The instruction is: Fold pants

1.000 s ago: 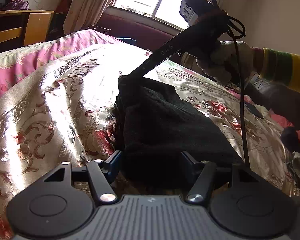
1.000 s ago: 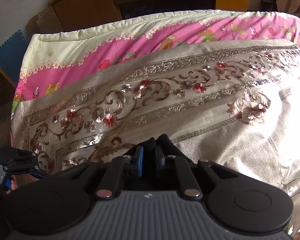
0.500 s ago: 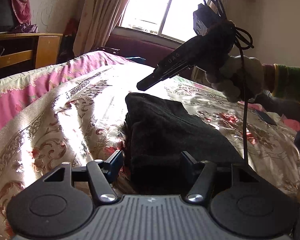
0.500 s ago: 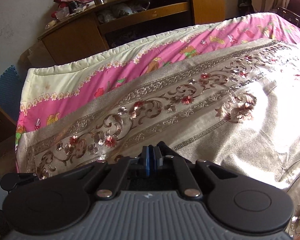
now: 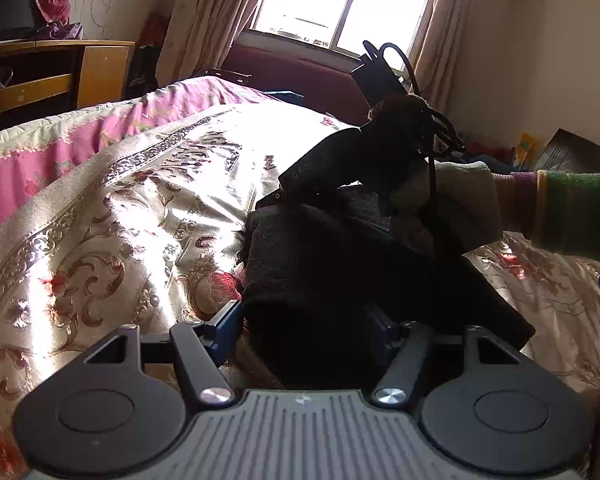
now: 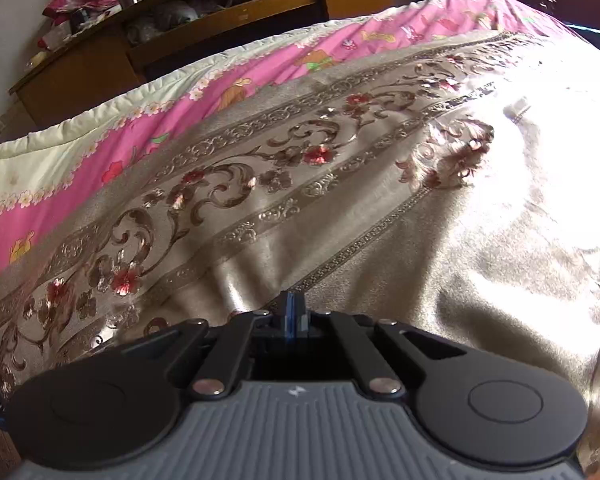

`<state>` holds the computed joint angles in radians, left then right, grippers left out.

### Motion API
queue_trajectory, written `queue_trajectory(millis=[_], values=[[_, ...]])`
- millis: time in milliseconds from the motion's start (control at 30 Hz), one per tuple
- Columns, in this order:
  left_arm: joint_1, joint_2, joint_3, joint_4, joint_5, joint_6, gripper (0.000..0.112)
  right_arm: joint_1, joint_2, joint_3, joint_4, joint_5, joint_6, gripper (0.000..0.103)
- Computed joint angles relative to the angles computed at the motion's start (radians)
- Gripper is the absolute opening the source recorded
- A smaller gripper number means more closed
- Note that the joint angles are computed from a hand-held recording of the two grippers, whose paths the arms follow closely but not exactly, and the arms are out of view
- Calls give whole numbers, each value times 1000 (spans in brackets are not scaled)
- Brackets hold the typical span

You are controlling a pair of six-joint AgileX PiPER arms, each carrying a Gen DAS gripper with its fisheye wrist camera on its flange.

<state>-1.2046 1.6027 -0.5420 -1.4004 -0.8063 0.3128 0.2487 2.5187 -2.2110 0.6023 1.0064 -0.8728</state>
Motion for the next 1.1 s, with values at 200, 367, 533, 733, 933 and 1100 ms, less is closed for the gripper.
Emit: queue_trajectory(millis=[200, 367, 533, 733, 933, 1100], values=[[-62, -5, -21, -80, -88, 38, 75, 4, -77, 140, -32, -133, 3, 5], [-82, -32, -2, -120, -131, 31, 75, -26, -247, 365, 105, -280, -121, 16], [-34, 3, -4, -31, -99, -50, 75, -76, -373, 564, 258, -250, -347, 17], [37, 44, 3, 39, 0, -157, 77, -70, -296, 530, 219, -316, -270, 33], [-30, -24, -13, -112, -70, -17, 76, -113, -311, 529, 286, -325, -216, 35], [-25, -5, -72, -121, -118, 98, 75, -106, -413, 701, 509, -279, -551, 35]])
